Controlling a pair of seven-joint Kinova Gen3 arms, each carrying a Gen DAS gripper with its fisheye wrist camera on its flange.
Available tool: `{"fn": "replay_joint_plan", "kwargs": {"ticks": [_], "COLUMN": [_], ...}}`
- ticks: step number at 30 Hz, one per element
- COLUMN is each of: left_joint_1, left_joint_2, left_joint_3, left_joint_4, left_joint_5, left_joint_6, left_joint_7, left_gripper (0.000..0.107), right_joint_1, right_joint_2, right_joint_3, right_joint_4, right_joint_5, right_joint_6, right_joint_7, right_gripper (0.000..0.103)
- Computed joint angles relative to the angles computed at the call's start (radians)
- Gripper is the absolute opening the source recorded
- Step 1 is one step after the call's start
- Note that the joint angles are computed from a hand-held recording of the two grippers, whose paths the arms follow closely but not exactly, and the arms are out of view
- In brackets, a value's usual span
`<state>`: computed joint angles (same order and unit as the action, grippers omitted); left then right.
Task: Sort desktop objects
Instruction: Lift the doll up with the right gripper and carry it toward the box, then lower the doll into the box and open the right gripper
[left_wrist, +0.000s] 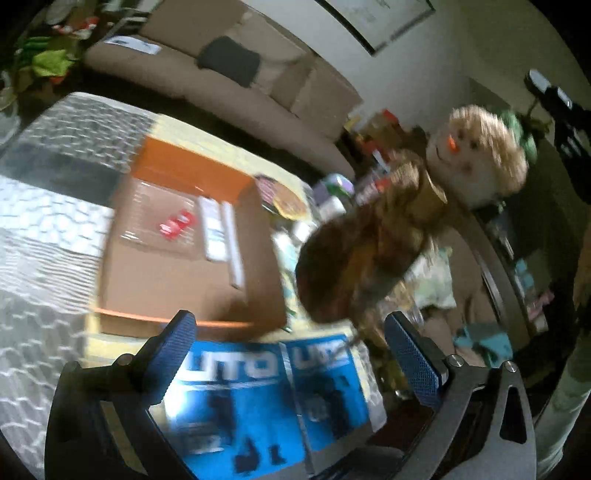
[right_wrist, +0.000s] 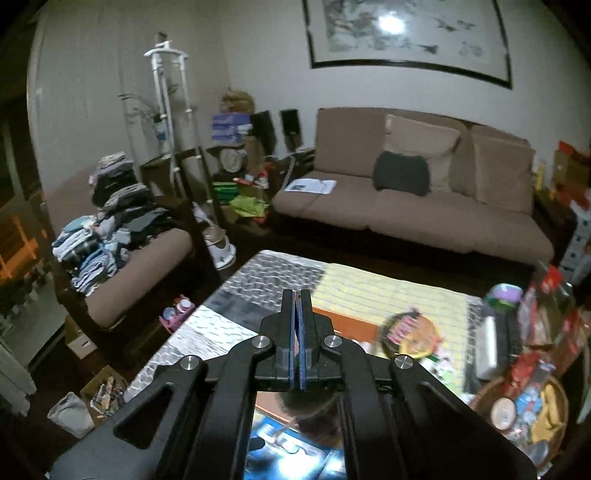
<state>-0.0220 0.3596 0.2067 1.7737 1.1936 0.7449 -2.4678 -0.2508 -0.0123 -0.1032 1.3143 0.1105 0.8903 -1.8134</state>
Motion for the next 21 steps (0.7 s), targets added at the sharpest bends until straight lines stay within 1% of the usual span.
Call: {"fn": "replay_joint_plan", "kwargs": {"ticks": [1,4,5,8,11,13,15,18,21], "left_joint_1": [-0.009,-0.038,-0.043,-0.048,-0.039,-0.035,-0.031,-0.017,0.012], "left_joint_2": [-0.003,-0.007,-0.004,0.013,0.046,0.078,0.110,0.150,0.193], "left_joint_3": [-0.008,-0.030,-0.032,-0.035,-0.026,-0.012,0.003,0.017,0.018], "left_joint_4": [-0.002,-0.012,-0.018,-0.045,-0.079,-0.107,-0.131,-0.166,-0.221], "left_joint_5": [-0.006,-0.027,-0.033,-0.065,-0.119,-0.157,-0.188,-0.246,-0.336], "left_joint_6": [0.003,0.002,-0.001,-0.014,-0.028,-0.028,-0.028,-0.031,-0.028], "left_joint_7": [0.005,0.015,0.019,0.044,0.082,0.108,0.133,0.188,0.270], "left_gripper": [0.103,0.103,0.103,0.103,0.103,0.103,0.103,0.103,0.103], "right_joint_1": [-0.008,-0.015,-0.014,-0.009,0.002,0.021,0.012,0.056,0.048], "right_joint_2": [0.021,0.046,0.052,0.072,0.130,0.182,0.222,0.255,0.275], "right_joint_3": [-0.007,-0.004,-0.001,0.013,0.035,0.048,0.076,0.074,0.086], "right_joint_4": [-0.005,0.033,0.058,0.154,0.226,0.264,0.296,0.345,0.369], "right_joint_5": [-0.004,-0.030,-0.042,-0.025,0.002,0.005,0.040,0.008,0.040], "right_joint_6": [-0.018,-0.090,-0.124,-0.207,-0.217,-0.208,-0.205,-0.236,-0.256], "right_joint_7": [-0.012,-0.034,-0.042,-0.085,-0.104,-0.089,-0.101,-0.058,-0.039], "right_gripper": [0.002,0.002,0.002,0.002,0.002,0.002,0.002,0.002,0.002]}}
